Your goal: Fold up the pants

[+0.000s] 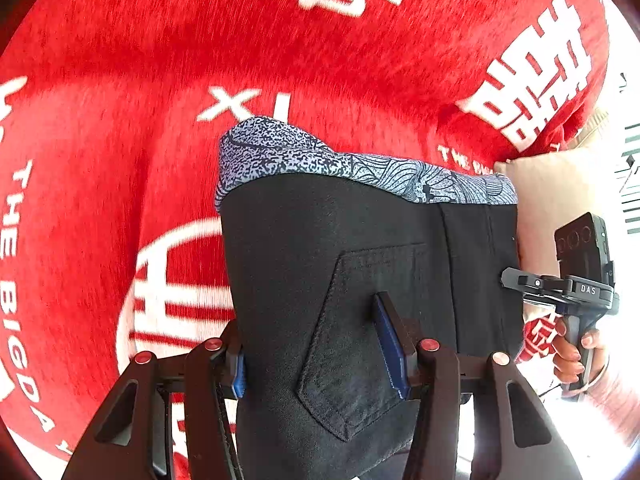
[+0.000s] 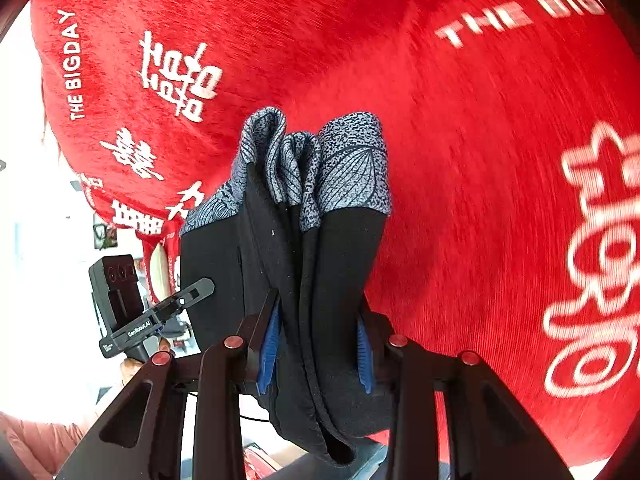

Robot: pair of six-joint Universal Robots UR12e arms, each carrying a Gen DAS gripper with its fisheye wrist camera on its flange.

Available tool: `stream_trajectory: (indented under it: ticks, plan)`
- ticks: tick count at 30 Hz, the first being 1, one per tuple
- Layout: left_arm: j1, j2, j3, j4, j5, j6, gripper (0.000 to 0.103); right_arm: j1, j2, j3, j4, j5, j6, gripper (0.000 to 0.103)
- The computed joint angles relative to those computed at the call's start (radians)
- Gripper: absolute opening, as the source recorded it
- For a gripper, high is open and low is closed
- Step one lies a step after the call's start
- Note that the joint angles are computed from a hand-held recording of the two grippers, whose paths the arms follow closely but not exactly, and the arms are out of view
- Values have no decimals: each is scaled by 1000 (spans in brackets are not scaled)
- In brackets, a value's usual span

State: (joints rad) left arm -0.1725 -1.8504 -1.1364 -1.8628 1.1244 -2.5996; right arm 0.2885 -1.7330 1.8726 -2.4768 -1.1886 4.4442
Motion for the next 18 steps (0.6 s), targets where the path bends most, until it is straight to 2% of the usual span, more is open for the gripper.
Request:
stream_trajectory:
  ticks: [5,7,8,9,11,15,16,18]
  plan:
    - [16,27,-90,45,-4,-4,53,43,7,6,36,-59,6,36]
    - [25,36,-115,64,-23,-4,56,57,14,-4,68,-92,-19,38]
    - [27,38,-120,71,-28,-1,59,66,17,-12,90,-117,-41,39]
    - [26,42,-126,88,-22,-2,65,70,19,-17,103,-129,-52,42]
    - [18,50,-140,134,15,-11,77,78,24,-28,146,-155,-73,46]
    - [9,63,-150,185,65,-18,79,102,31,-52,213,-226,-67,54]
    - [4,70,-155,208,91,-20,84,109,33,-62,236,-242,-63,56]
    - [-6,92,-175,271,158,-22,88,125,39,-97,318,-277,-49,60]
